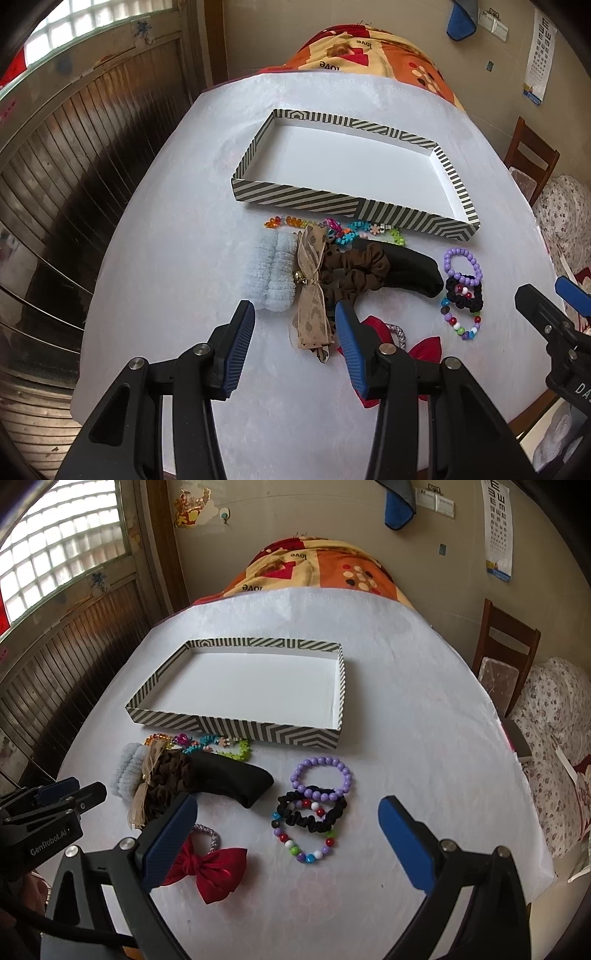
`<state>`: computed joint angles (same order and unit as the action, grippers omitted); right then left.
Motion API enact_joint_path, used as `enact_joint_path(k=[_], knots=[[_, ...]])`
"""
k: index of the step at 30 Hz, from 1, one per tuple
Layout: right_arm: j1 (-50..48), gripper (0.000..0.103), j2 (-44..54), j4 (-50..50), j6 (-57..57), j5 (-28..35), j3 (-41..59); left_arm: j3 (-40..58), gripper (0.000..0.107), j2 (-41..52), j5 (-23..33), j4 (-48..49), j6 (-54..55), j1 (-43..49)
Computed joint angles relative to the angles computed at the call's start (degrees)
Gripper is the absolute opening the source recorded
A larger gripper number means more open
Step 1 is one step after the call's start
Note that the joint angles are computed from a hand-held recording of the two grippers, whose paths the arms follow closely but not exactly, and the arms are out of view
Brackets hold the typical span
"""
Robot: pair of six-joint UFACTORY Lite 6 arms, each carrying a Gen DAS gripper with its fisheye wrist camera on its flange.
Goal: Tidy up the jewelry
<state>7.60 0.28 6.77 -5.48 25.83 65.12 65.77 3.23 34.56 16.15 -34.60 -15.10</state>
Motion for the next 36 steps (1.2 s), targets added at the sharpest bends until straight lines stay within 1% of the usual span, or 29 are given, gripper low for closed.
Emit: enact_joint_path(k=[14,21,23,30,32,34,35,36], knots=[[0.5,0.101,0.3,-0.6,0.1,-0.1,0.2,-0.3,0.037,-0.4,0.1,-3.5,3.8,0.9],[-0.4,0.101,0.4,4.7,-4.5,0.1,0.2,-0.7,0.037,-0.5,0.0,-7.0,6.8,2.5],[-0.5,0.101,0.7,5.1,-5.0,1.3,0.6,-0.7,0.037,-0.4,0.2,-7.2,7.0,2.6],[0.7,0.101,1.3,-1.1,-1.2,-1.7,-0.1,-0.3,0.037,0.1,0.6,-6.9,6.4,2.4],[0.6,0.101,1.6,-0.6,-1.7,-1.2,0.3,-0.1,0.037,0.3,0.6,-7.1,6.5,2.4],[0.4,0.101,2.7,-1.3,-1.4,2.0,2.2,-0.1,0.037,0.4,0.7,-6.9,6.2,2.3],[0.5,0.101,2.7,-1.3,-1.4,2.0,2.2,-0.1,0.037,0.5,0.7,-6.8,6.0,2.3],[0.6,0.101,3.2,-2.2,-0.8,3.2,2.9,-0.2,0.037,0.5,0.7,-6.5,5.7,2.1]])
